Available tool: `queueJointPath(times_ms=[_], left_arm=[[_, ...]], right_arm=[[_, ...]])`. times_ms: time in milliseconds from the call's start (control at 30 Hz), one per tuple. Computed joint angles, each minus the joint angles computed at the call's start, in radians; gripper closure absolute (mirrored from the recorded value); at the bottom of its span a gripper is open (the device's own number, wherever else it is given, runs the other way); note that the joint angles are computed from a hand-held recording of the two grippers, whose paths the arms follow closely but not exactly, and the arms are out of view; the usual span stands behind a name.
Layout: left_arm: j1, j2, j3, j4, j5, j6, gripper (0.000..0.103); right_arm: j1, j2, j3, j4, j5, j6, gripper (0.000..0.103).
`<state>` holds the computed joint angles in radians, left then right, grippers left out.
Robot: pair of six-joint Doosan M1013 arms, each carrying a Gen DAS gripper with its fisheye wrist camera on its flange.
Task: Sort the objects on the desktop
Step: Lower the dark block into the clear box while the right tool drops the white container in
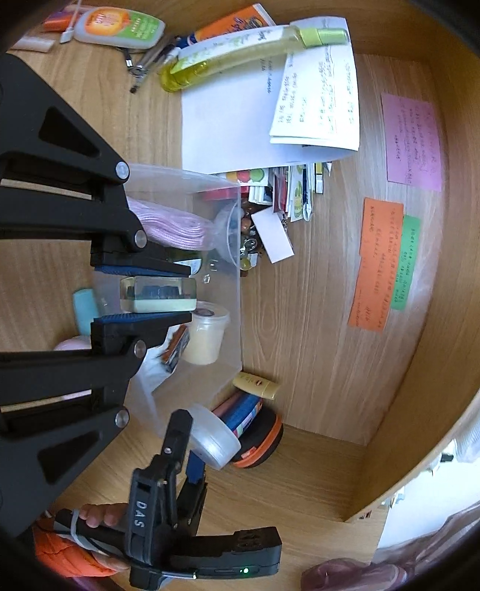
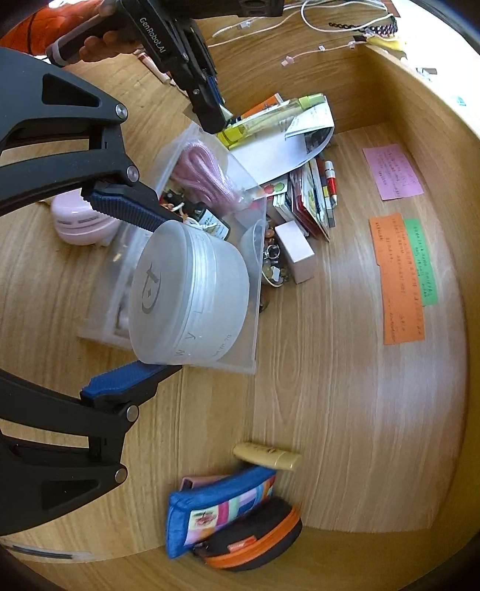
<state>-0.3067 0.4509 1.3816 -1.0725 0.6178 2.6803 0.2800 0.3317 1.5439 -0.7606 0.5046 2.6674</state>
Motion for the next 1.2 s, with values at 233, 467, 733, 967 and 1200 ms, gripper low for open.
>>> queueJointPath(times_ms=[233, 467, 733, 967, 1200], left_arm=[[-0.016, 0.053, -0.071, 0.085, 0.030, -0.081, 0.088], [-0.031, 0.095, -0.120, 0.201, 0.048, -0.196, 0.088], [-0.039, 0.107, -0.126, 0.251, 0.043, -0.226, 0.088], [-0.040, 0.112, -0.128, 0.268, 0.046, -0.228, 0.088], [-0.039, 0.106, -0.117, 0.253, 0.038, -0.206, 0.088]], right_arm=[[-0.014, 0.021, -0.020, 0.070, -0.001, -0.088, 0.039], [-0.012, 0.029, -0.020, 0.062, -0.002, -0.114, 0.039], [-0.003, 0.043, -0.035, 0.106, 0.017, -0.193, 0.039], [0.004, 0.050, -0.046, 0.076, 0.049, -0.154, 0.039], [0.010, 0.050, -0.051, 0.065, 0.072, -0.142, 0.035]])
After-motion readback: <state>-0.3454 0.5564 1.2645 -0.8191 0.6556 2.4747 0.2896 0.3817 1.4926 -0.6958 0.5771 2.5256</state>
